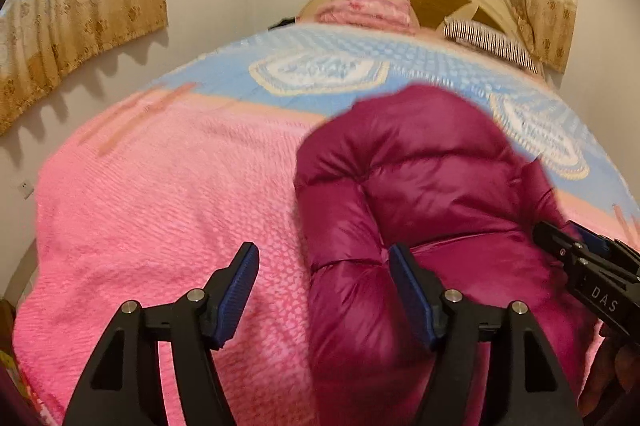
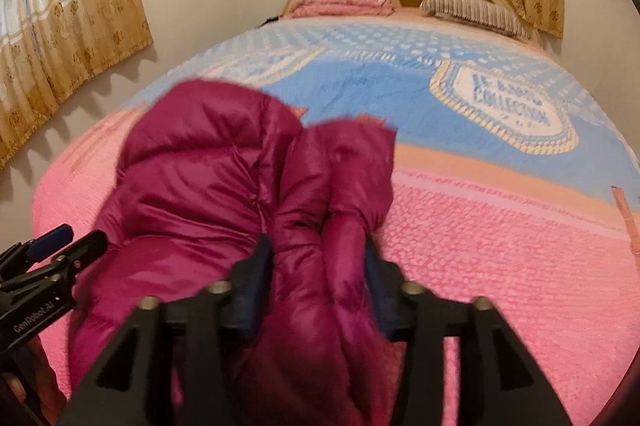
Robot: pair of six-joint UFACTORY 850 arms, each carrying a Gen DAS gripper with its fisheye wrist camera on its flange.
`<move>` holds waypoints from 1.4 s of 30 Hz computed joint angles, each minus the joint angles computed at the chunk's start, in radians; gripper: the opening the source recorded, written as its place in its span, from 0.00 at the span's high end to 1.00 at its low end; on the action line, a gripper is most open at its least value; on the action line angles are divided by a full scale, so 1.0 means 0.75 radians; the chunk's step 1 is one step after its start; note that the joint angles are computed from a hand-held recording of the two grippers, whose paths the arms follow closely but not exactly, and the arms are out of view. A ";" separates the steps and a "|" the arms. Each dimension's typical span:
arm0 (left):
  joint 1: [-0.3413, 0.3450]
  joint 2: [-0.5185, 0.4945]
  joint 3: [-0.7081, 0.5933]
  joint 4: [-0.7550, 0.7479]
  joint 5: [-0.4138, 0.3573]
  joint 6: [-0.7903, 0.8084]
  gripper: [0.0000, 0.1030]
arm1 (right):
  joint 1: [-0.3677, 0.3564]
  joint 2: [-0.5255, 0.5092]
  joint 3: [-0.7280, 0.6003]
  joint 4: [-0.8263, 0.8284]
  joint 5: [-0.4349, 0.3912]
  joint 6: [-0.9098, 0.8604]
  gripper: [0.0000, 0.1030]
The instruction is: Fold large clothes
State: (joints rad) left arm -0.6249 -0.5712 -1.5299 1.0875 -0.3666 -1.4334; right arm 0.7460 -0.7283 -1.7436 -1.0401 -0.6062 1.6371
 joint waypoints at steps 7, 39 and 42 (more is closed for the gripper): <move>-0.054 0.295 0.265 0.398 -0.063 -0.421 0.32 | 0.119 0.168 0.127 -0.188 -0.185 0.178 0.34; -0.087 0.532 0.476 0.636 -0.097 -0.682 0.29 | 0.269 0.246 0.185 -0.364 -0.313 0.285 0.31; -0.087 0.530 0.475 0.637 -0.098 -0.682 0.29 | 0.270 0.250 0.193 -0.370 -0.310 0.295 0.31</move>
State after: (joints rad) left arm -0.6905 -0.1736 -1.1737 1.5653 -0.4402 -1.9451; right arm 0.9484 -0.5404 -1.5989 -1.3177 -0.8384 1.8584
